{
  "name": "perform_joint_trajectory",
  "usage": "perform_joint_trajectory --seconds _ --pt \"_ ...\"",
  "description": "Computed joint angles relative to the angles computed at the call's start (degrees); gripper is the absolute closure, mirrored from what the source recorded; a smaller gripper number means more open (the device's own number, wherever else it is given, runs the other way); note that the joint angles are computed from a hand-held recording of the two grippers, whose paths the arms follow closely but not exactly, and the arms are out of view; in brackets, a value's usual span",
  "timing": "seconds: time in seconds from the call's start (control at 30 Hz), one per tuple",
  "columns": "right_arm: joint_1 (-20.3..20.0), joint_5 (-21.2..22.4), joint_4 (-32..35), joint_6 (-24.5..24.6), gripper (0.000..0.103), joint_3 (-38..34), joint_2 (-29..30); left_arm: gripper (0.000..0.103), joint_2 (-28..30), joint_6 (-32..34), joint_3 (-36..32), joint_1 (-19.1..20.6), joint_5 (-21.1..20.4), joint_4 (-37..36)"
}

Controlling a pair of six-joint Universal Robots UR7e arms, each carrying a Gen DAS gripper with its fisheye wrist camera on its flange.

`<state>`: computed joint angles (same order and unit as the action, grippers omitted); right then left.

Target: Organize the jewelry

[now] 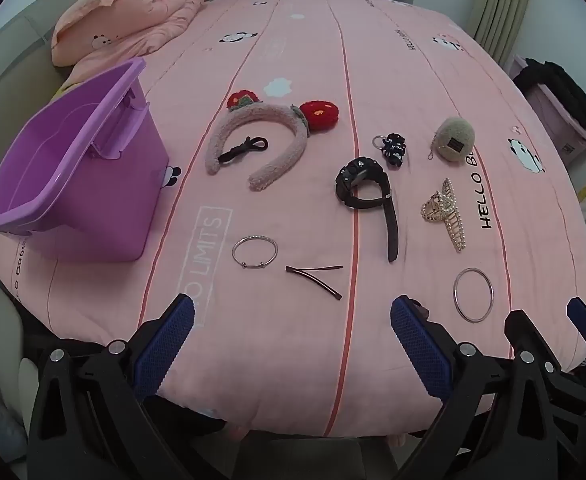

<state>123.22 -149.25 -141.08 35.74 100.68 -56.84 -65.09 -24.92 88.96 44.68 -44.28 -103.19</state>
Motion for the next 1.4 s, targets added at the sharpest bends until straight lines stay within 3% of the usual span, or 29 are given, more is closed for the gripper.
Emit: perform_joint_trajectory --seconds 1.4 --pt "0.4 -0.5 0.5 0.4 0.009 0.0 -0.1 0.006 -0.3 -0.4 -0.1 -0.1 1.0 1.0"
